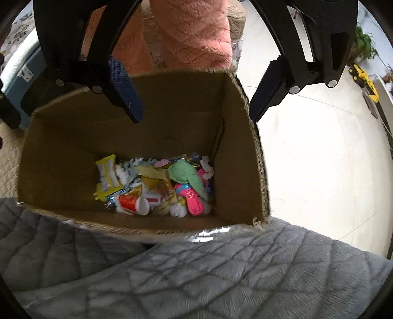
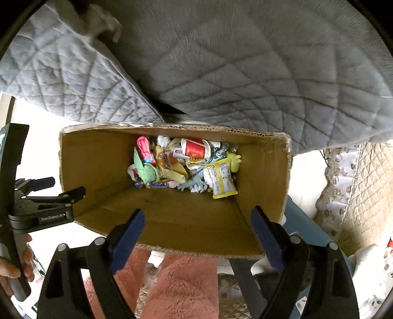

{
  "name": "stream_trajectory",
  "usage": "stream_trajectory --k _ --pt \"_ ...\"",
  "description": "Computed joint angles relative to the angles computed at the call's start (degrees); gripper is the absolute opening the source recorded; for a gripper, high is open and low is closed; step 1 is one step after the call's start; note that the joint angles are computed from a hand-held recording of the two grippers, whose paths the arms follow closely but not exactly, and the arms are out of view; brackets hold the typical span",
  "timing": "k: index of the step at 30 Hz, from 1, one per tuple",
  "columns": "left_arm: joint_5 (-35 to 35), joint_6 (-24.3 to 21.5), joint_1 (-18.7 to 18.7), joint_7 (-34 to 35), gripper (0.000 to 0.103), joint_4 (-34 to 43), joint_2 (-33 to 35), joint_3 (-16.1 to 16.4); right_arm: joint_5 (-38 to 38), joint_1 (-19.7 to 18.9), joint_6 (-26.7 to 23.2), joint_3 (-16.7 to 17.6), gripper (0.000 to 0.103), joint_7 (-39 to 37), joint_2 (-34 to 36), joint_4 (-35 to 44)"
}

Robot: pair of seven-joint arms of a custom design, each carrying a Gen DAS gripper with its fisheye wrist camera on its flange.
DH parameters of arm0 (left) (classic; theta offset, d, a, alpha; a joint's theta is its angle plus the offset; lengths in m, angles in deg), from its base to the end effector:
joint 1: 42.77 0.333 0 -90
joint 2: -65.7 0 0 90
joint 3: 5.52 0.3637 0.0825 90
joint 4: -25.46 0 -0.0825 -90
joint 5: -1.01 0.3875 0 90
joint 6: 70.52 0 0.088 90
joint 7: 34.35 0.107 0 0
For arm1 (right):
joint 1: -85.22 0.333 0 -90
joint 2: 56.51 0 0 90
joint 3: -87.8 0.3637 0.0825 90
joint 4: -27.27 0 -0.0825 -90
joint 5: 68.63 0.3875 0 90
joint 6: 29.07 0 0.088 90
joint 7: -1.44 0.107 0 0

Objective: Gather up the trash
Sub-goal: 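Drop the yellow spinner toy and brown piece into the cardboard box, then grasp white tissue with the right tool while the left grasps an orange toy case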

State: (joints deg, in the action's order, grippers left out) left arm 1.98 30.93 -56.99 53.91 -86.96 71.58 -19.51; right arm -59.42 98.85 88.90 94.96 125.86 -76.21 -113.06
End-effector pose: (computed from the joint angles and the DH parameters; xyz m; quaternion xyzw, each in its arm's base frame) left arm 0.4892 -0.2567 0.4490 0.5174 -0.8434 -0.1233 0.0763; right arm 0.3833 0.1574 0.4649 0.5825 -0.8110 -0.0538 0.0076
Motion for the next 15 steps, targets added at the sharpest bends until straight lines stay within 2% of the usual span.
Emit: stream_trajectory --k 8,12,15 --pt "-4.06 -6.18 0.88 1.66 0.086 7.51 -4.98 0.84 0.55 -0.18 -4.27 0.43 0.086 1.95 -6.49 8.11" --pt "-8.06 -8.1 1.9 4.73 0.086 12.14 -9.19 2.2 4.19 0.7 -0.15 -0.17 0.086 -2.05 -7.33 17.72" --pt "-10.04 -8.62 2.66 6.1 0.086 14.55 -11.55 3.36 2.14 -0.23 5.92 0.74 0.096 -4.92 -2.69 27.62"
